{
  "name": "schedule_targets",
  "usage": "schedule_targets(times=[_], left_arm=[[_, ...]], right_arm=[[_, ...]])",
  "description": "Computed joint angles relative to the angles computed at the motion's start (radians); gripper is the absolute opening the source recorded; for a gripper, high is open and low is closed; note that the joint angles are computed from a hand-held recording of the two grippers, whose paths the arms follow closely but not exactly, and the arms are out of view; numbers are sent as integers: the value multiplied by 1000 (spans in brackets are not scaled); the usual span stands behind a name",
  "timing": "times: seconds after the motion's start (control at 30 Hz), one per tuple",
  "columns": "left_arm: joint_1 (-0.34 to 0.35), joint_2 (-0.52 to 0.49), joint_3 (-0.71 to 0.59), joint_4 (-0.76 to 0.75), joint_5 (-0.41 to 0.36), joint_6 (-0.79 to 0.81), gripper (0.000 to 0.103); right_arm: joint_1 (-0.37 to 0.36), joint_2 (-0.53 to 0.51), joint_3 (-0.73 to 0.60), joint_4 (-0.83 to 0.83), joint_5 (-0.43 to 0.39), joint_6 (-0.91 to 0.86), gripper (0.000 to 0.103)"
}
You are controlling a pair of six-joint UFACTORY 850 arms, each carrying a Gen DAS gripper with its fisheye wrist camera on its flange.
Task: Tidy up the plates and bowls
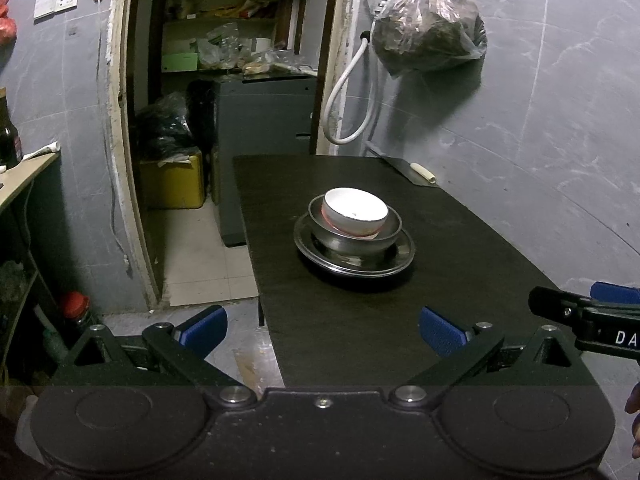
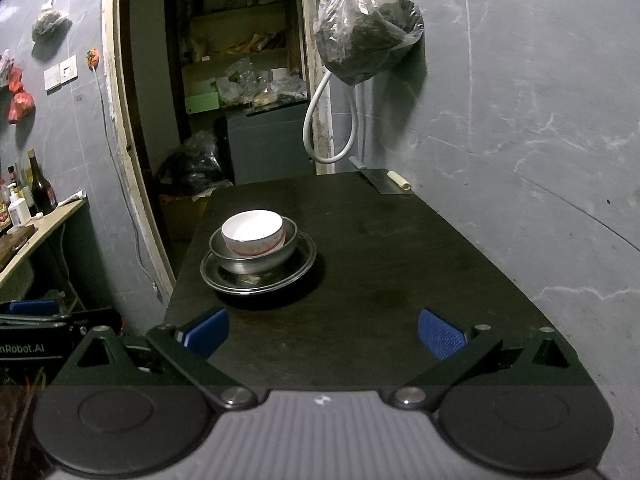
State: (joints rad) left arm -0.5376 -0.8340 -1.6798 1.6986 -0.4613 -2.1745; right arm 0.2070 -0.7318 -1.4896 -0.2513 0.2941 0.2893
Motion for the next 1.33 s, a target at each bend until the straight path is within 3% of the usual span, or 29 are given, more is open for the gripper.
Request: schedule_targets(times=[0.9, 1.33], left_arm=[[-14, -4, -1, 35, -10, -16, 102], [-9, -26, -38, 28, 25, 9, 102]], right_arm=[[-17, 26, 50, 15, 41, -6, 103], [-31, 13, 30, -5, 20, 22, 103]])
